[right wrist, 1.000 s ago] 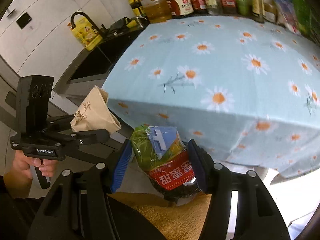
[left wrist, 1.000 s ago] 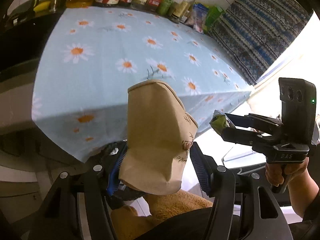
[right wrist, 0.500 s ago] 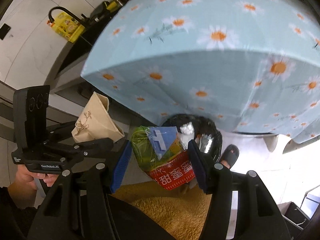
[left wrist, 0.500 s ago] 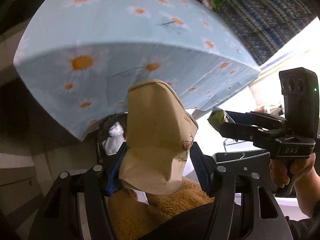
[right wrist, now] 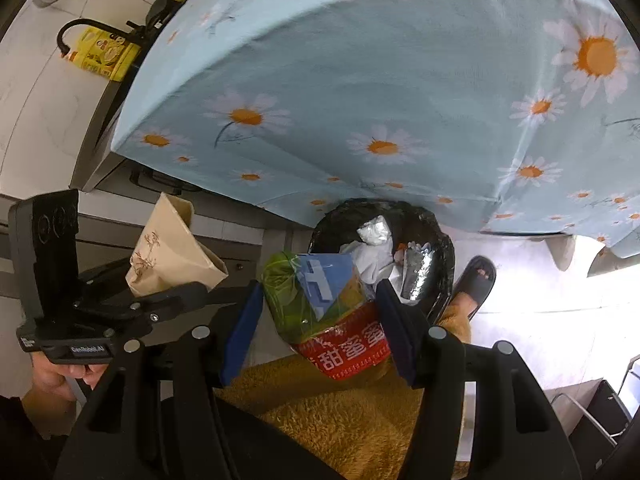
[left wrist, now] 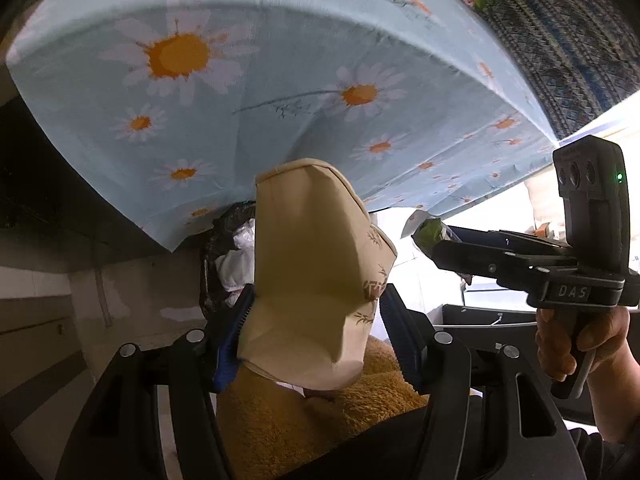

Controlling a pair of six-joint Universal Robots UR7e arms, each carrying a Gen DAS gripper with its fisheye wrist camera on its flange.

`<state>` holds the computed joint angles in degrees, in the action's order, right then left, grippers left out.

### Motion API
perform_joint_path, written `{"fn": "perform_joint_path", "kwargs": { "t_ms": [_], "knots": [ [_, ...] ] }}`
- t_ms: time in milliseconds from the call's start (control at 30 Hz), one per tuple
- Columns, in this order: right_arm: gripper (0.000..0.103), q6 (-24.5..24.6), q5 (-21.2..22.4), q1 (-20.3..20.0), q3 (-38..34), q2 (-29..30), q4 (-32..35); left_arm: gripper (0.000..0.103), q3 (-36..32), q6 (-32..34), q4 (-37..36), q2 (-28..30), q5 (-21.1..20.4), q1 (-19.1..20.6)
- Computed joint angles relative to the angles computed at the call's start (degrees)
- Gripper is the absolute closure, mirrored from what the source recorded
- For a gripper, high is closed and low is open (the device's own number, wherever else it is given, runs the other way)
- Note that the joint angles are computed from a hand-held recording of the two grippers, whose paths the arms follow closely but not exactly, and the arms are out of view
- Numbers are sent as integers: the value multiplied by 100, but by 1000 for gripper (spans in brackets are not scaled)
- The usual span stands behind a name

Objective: Collect trash
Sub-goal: 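Open both tools to drop the cup and packet into the bin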

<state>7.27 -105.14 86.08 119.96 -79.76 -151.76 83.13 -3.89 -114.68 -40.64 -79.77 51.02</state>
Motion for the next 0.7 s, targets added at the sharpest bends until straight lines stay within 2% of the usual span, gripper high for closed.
{"fn": "perform_joint_path", "kwargs": {
  "t_ms": [233, 267, 333, 400, 700],
  "knots": [
    [44, -248, 447, -206, -94, 46, -13, 40, -258, -377, 438, 192, 258, -39],
    [43, -232, 478, -236, -111, 55, -21, 36, -304, -415, 494, 222, 298, -39],
    [31, -116, 401, -246, -180, 99, 53, 33, -404, -571, 626, 278, 444, -45],
    [30, -98, 570, -307, -218, 112, 126, 32, -487, -679, 708, 308, 419, -22],
    [27, 44, 686, -314, -141, 10, 75, 31, -605, -787, 814, 322, 437, -88]
  ]
}}
